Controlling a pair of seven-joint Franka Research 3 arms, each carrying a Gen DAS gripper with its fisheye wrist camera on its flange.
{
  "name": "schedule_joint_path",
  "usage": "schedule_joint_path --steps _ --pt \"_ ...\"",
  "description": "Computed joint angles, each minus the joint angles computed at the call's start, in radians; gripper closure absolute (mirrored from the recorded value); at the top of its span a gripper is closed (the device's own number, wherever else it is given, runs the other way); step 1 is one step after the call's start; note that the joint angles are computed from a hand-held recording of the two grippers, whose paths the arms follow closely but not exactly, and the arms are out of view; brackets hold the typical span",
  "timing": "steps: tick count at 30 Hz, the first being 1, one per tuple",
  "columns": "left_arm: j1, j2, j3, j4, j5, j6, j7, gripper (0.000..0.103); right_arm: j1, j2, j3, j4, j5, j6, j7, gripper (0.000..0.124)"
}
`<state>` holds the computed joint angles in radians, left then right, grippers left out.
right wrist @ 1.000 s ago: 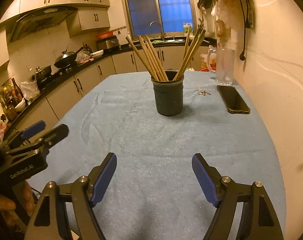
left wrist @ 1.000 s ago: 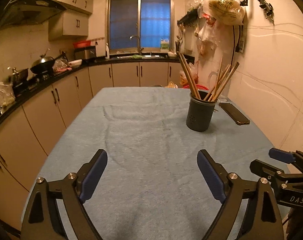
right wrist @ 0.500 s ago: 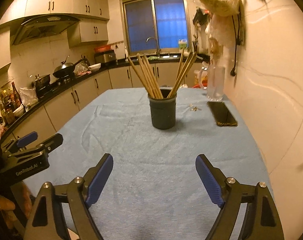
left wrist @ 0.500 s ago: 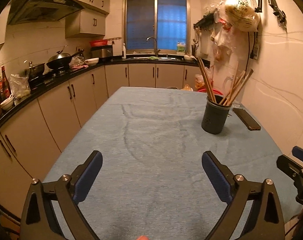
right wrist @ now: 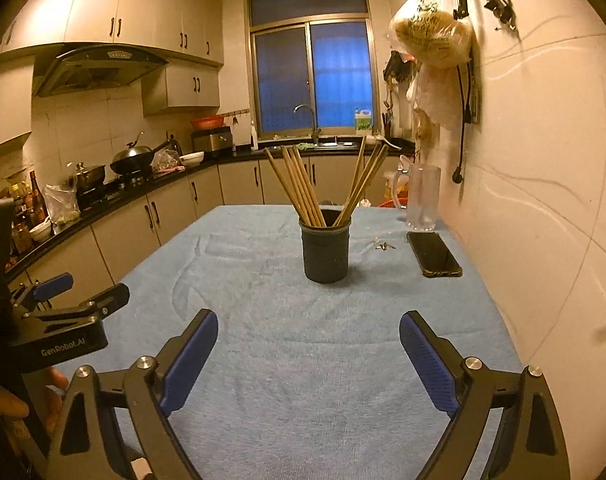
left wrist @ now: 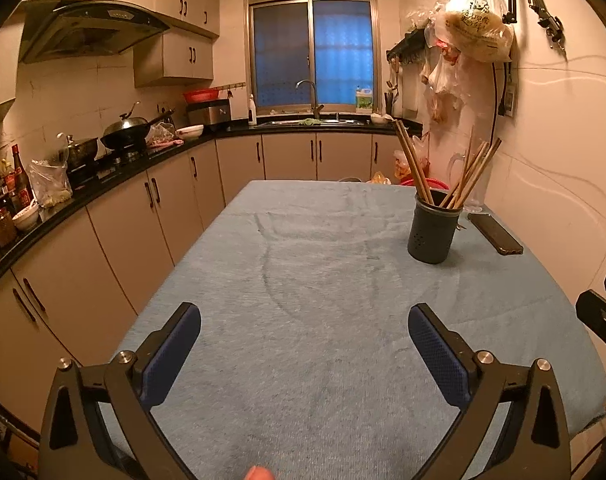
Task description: Organize utensils
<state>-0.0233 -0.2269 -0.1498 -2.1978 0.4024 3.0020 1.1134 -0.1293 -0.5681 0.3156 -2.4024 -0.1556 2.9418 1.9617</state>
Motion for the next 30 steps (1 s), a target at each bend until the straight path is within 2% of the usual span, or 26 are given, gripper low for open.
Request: schedule_joint_path --steps 9,13,15,19,30 --pt "0.043 -0.062 -0.039 -0.05 0.069 0.026 -0.061 0.0 -0.004 -0.064 0.013 -0.037 0.001 -0.007 0.016 0.029" --pt "0.043 -0.092 -0.039 -0.077 0.08 0.061 -0.071 0.0 0.002 -0.093 0.01 -0.055 0.014 -0.011 0.014 0.029" --pt "0.065 -0.11 -0.056 -0.089 0.091 0.074 -0.096 0.0 0.0 -0.109 0.012 -0.063 0.019 -0.015 0.015 0.029" --pt "0.05 -0.125 -0.045 -0.1 0.079 0.081 -0.086 0.0 -0.003 -0.143 0.016 -0.082 0.029 -0.018 0.016 0.029" --pt "0.075 -0.172 -0.072 -0.137 0.09 0.108 -0.101 0.0 -0.004 -0.202 0.017 -0.117 0.056 -0.03 0.01 0.029"
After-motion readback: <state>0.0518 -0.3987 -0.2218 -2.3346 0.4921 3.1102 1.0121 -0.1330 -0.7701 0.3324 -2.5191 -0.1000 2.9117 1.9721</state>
